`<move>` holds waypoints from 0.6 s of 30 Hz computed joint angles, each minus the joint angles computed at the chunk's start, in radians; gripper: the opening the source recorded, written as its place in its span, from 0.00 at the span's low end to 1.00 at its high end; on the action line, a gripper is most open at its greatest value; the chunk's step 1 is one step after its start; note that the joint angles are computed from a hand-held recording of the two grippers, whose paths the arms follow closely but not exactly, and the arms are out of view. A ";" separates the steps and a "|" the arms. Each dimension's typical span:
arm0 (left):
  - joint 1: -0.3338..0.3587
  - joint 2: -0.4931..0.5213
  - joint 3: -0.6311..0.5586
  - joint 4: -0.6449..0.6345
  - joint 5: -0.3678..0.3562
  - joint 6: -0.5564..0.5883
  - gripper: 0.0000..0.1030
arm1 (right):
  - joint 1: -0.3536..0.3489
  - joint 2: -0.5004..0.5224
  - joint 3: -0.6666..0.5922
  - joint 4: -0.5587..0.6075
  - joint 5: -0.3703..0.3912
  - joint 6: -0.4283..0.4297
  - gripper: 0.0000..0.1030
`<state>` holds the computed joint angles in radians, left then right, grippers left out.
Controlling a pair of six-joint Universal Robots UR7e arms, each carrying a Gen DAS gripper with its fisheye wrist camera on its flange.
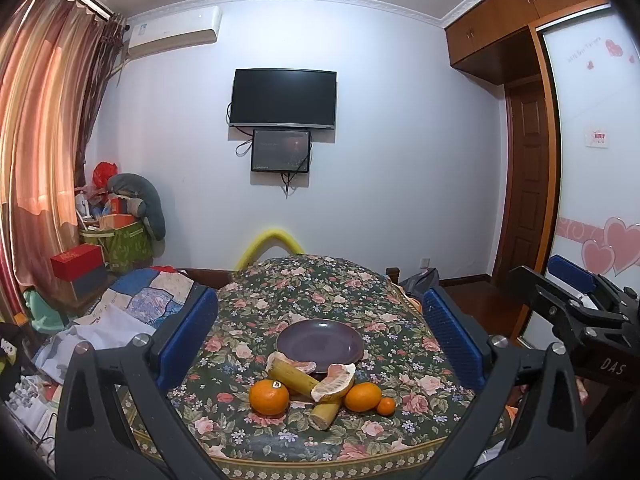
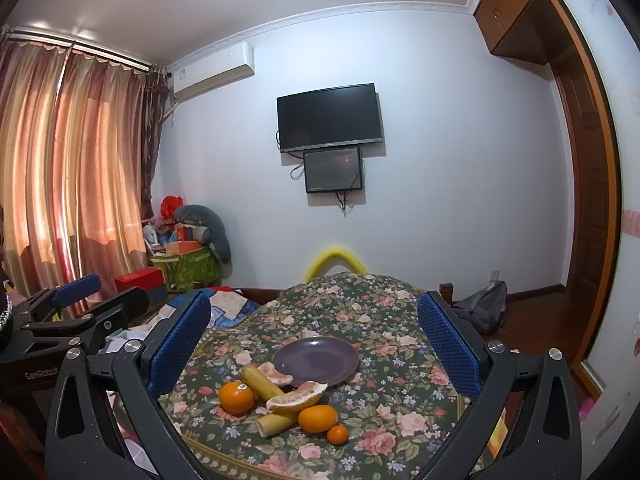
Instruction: Organize fruits
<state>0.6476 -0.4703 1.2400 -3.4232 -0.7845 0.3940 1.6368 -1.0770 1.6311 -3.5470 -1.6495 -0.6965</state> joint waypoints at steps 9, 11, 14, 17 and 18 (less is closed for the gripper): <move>0.001 0.000 -0.003 0.007 0.000 -0.003 1.00 | -0.004 0.004 0.000 -0.004 0.001 -0.001 1.00; 0.004 0.000 -0.003 0.011 -0.003 -0.006 1.00 | -0.003 0.004 -0.001 -0.005 -0.002 0.000 1.00; 0.007 -0.001 -0.003 0.016 -0.009 -0.011 1.00 | -0.003 0.004 0.000 -0.005 -0.001 0.001 1.00; 0.009 0.001 -0.007 0.020 -0.012 -0.009 1.00 | -0.006 0.007 -0.001 -0.001 0.005 0.006 1.00; 0.010 0.002 -0.009 0.021 -0.013 -0.008 1.00 | -0.006 0.008 -0.001 -0.002 0.005 0.006 1.00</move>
<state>0.6580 -0.4688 1.2313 -3.4022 -0.7972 0.3862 1.6305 -1.0693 1.6300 -3.5490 -1.6448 -0.6903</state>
